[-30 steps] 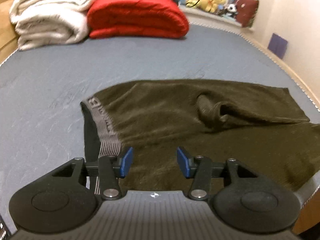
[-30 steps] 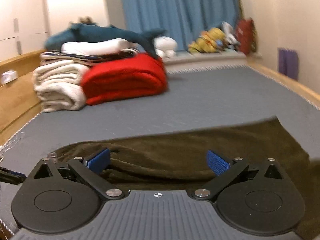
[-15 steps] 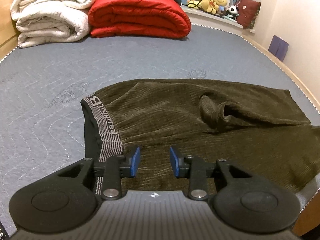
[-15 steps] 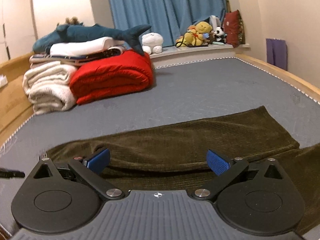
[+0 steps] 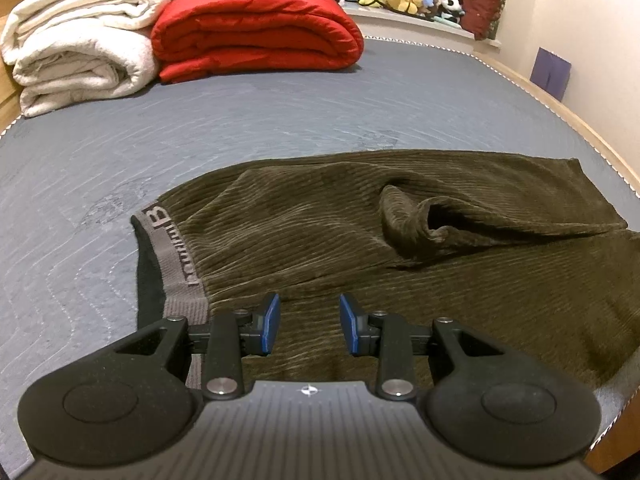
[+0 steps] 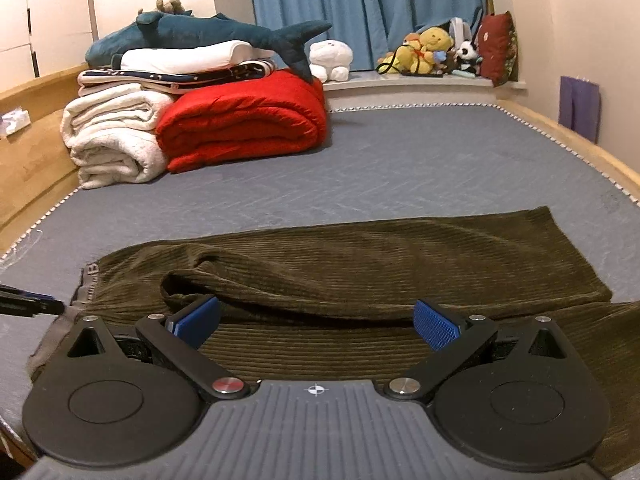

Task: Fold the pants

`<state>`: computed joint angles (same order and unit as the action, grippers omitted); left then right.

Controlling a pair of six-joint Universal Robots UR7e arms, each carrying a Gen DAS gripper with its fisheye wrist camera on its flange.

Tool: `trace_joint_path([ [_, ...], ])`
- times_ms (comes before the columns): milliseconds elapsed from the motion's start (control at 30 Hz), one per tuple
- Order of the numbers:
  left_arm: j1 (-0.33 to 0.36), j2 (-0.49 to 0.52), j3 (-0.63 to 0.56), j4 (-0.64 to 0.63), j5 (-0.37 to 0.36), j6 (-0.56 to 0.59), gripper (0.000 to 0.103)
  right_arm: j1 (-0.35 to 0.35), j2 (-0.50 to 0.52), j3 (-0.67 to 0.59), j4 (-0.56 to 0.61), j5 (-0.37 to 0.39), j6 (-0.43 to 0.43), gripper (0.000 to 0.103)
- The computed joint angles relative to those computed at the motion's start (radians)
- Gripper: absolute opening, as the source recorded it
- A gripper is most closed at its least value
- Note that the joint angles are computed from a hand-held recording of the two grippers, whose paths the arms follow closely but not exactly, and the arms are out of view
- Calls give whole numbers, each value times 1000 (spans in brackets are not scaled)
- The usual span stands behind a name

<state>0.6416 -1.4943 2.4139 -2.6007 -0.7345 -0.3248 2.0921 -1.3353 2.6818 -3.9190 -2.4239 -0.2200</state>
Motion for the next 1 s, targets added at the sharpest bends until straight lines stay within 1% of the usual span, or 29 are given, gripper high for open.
trace_joint_path([
  [100, 4, 35, -10, -25, -5, 11, 36, 6, 10, -9, -20, -1, 2, 102],
  [233, 22, 61, -29, -62, -24, 29, 36, -1, 28, -20, -83, -18, -31, 102],
  [300, 45, 64, -50, -55, -38, 26, 36, -14, 27, -25, -100, -32, -25, 102],
  [367, 82, 64, -83, -38, -71, 35, 36, -32, 9, -28, -88, -32, -1, 102],
  [400, 98, 73, -98, -42, -74, 52, 36, -35, 9, -31, -90, -37, 6, 102],
  [433, 107, 83, -110, -54, -61, 71, 36, -38, 9, -34, -90, -42, 11, 102],
  [500, 138, 127, -143, -108, -22, 141, 35, -44, 1, -36, -85, -35, 8, 102],
  [667, 252, 264, -257, -290, 14, 345, 35, -45, -7, -45, -76, -29, -13, 102],
  [767, 321, 364, -336, -424, 32, 501, 35, -42, -11, -50, -66, -30, -14, 102],
  [833, 359, 414, -390, -463, 24, 568, 36, -42, -21, -52, -52, -27, -16, 102],
  [900, 395, 462, -446, -495, 16, 631, 38, -39, -17, -56, -62, -32, -38, 102],
  [967, 425, 504, -506, -489, 7, 674, 48, -38, -12, -61, -65, -44, -58, 102],
  [1000, 435, 521, -529, -487, 7, 690, 48, -39, -12, -62, -65, -49, -63, 102],
])
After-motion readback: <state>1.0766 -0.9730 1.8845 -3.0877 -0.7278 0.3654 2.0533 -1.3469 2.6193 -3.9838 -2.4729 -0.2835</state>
